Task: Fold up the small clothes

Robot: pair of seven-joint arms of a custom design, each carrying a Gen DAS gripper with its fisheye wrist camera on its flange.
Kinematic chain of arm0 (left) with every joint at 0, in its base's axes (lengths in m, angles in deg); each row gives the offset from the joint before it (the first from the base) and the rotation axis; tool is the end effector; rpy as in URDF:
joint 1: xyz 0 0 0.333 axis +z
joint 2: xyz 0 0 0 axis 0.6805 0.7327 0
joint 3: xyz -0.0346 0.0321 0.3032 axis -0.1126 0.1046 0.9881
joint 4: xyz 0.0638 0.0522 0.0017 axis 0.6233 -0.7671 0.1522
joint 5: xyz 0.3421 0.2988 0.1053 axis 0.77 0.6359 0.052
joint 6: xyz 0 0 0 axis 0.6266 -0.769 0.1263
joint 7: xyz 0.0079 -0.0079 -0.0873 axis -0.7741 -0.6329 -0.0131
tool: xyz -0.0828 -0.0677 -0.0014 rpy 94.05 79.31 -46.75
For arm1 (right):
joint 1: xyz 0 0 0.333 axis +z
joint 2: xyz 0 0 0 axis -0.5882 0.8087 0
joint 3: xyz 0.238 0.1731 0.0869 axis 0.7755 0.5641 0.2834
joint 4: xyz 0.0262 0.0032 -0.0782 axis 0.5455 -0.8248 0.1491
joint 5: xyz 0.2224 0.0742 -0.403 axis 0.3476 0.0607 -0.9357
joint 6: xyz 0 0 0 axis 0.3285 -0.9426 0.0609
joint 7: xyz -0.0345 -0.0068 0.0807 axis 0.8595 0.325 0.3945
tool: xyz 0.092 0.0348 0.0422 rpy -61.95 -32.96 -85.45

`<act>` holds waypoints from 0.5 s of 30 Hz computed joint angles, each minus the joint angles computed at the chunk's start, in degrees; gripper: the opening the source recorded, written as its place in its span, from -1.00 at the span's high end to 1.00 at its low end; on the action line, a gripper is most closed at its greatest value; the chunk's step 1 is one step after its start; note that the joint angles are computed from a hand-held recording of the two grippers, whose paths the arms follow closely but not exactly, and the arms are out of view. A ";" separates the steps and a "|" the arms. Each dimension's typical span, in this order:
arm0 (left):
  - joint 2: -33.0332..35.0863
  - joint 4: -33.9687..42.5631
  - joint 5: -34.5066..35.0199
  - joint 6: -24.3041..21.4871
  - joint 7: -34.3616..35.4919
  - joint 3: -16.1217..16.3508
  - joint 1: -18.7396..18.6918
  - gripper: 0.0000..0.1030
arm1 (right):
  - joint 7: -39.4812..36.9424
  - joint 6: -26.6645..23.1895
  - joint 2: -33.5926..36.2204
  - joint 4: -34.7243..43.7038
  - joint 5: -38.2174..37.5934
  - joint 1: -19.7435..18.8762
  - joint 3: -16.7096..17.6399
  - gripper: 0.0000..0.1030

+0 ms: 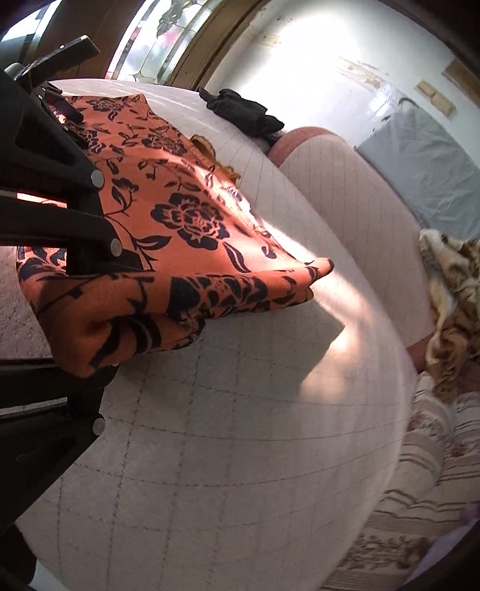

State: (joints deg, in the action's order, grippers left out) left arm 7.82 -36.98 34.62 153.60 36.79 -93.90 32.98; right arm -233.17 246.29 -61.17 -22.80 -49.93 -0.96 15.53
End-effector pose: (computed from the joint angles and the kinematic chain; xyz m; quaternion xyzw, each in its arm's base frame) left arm 0.5770 -0.2467 0.3923 -0.6738 0.6725 -0.1862 0.2431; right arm 0.5131 0.4858 0.3952 -0.5070 0.7883 -0.0465 0.3456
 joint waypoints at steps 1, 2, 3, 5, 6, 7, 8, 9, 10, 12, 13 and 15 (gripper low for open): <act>-0.12 0.04 -0.68 -0.20 0.76 0.04 0.00 -0.78 | 1.49 5.71 0.19 -2.30 2.29 -0.35 -0.78 0.60; -0.70 0.00 -1.83 -0.87 1.46 -0.03 -0.08 -0.78 | 6.94 11.09 -0.50 -4.55 0.55 1.22 -3.57 0.58; -1.11 0.12 -2.92 -1.55 2.06 -0.08 -0.06 -0.77 | 11.98 14.08 -0.80 -5.55 -3.01 1.54 -4.73 0.55; -2.09 0.23 -2.86 -2.96 1.33 -0.38 0.09 -0.77 | 12.69 16.18 -1.23 -6.17 -3.34 0.42 -3.96 0.44; -2.88 -0.33 -2.18 -2.29 0.50 -0.51 0.29 -0.77 | 12.90 16.60 -1.42 -6.16 -3.78 0.69 -4.29 0.24; -3.40 -0.82 -1.39 -1.41 -0.32 -0.68 0.59 -0.77 | 13.22 17.11 -1.48 -6.03 -4.19 0.95 -4.57 -0.08; -3.37 -0.84 -0.92 -1.41 -0.78 -0.92 0.84 -0.77 | 15.55 18.03 -1.34 -5.64 -6.56 2.38 -6.26 -0.28; -2.60 -0.31 -1.67 -2.09 0.10 -1.04 0.89 -0.77 | 17.87 17.89 -1.09 -4.90 -9.30 3.53 -7.48 -0.44; -1.30 0.58 -3.96 -3.52 2.43 -0.97 0.72 -0.77 | 16.16 16.41 -0.76 -4.23 -8.45 3.18 -6.69 -0.44; -1.05 -0.25 -3.08 -1.48 0.87 -0.55 0.76 -0.78 | 9.22 15.04 0.60 -3.37 -2.31 -0.10 -2.54 -0.43; -1.22 -0.22 -3.40 -1.80 1.42 -0.51 0.67 -0.78 | 8.36 14.38 1.02 -2.91 -1.44 0.04 -2.45 -0.39; -1.15 0.09 -4.07 -2.24 2.17 -0.48 0.59 -0.78 | 5.70 10.90 0.85 -2.17 0.15 0.10 -1.89 0.25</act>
